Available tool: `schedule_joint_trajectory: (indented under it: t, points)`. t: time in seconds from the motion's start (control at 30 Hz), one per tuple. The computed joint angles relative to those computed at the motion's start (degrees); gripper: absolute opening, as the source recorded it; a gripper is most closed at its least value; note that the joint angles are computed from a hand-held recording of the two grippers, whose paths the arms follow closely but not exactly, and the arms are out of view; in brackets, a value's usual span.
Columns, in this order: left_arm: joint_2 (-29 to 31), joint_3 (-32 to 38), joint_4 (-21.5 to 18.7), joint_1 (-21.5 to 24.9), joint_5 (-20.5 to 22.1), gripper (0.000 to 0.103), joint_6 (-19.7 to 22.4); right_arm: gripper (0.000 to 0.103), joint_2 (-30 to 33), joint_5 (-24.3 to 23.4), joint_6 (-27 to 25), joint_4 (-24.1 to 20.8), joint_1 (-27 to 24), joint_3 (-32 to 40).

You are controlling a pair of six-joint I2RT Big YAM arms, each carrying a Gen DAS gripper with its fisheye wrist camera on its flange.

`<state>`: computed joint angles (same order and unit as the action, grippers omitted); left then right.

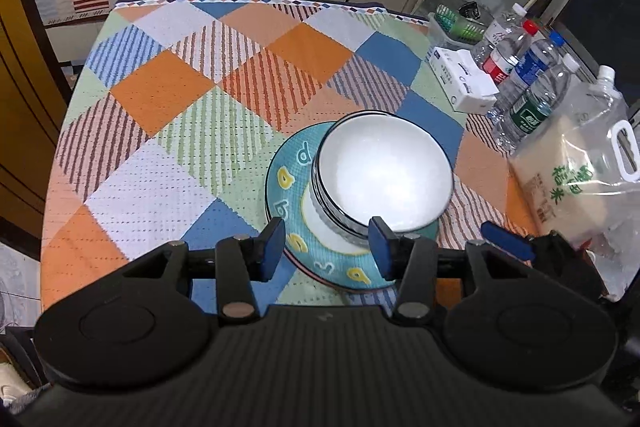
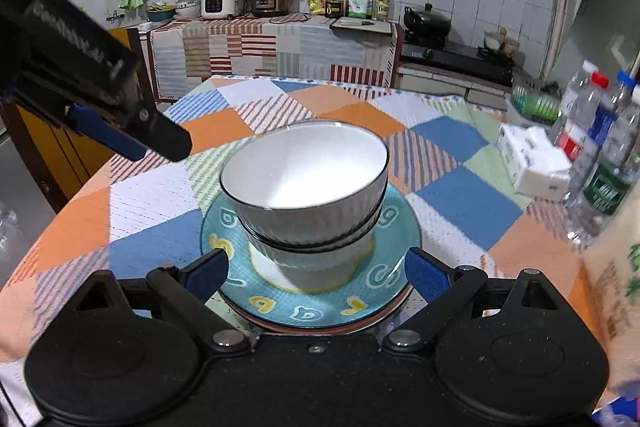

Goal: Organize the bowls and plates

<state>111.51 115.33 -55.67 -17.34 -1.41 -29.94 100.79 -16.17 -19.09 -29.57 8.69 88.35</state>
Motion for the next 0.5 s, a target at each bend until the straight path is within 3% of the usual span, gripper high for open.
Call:
schedule_joint_trajectory:
  t: [0.17, 0.33, 0.5]
  points:
    - [-2.9, -1.9, -0.9, -1.7, -2.2, 0.05, -0.1, 0.097, -2.1, 0.1, 0.9, -4.6, -1.0, 1.3]
    - [-6.2, -4.3, -1.9, -3.6, -5.0, 0.054, -0.4, 0.097, -3.5, -1.1, 5.4, -10.6, -2.9, 4.0]
    - [-9.7, -7.6, -1.4, -5.5, -7.6, 0.057, -1.6, 0.097, -6.0, -3.2, 7.0, -11.3, -4.7, 3.4]
